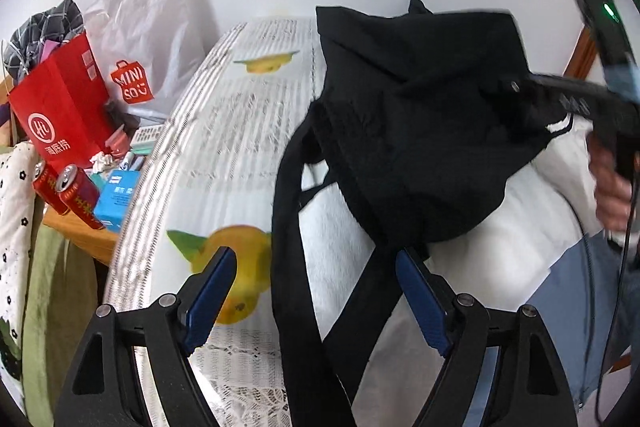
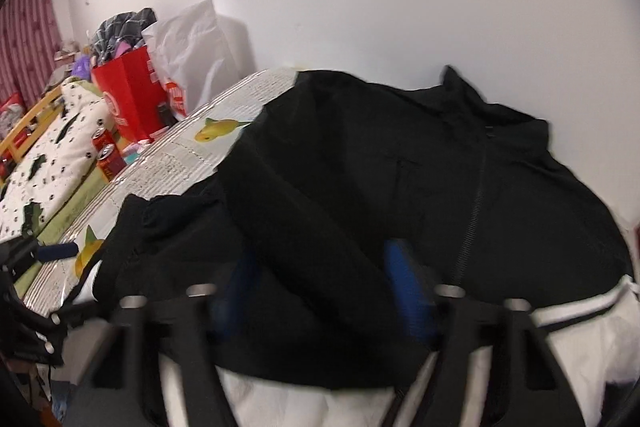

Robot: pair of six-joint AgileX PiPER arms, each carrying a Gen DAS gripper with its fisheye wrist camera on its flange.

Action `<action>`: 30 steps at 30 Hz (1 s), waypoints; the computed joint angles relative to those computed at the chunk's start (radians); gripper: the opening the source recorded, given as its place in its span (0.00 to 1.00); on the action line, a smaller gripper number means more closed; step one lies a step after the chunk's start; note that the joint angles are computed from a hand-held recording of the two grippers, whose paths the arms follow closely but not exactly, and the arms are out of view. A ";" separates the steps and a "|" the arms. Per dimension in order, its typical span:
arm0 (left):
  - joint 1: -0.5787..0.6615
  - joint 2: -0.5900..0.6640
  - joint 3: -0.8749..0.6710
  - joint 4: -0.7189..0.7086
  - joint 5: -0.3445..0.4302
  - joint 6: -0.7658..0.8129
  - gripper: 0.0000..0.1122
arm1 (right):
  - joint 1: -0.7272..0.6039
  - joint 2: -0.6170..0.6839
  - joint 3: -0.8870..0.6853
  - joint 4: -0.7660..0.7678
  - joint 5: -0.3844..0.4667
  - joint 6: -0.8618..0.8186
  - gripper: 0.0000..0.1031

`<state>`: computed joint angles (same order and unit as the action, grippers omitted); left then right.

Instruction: Fold large clothes

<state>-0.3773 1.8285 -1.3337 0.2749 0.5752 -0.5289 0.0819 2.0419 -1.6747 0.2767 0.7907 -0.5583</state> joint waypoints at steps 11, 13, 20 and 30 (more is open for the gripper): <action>-0.026 0.009 0.018 0.103 -0.016 -0.079 0.72 | -0.142 0.281 -0.487 -0.053 0.118 0.357 0.11; -0.027 0.007 0.017 0.118 -0.013 -0.097 0.72 | -0.143 0.335 -0.579 -0.175 0.159 0.477 0.14; -0.012 -0.026 0.035 0.128 -0.021 -0.122 0.72 | -0.042 0.195 -0.307 -0.179 0.036 0.332 0.56; -0.006 -0.068 0.078 0.108 -0.002 -0.119 0.72 | 0.171 0.242 -0.197 -0.240 0.012 0.205 0.57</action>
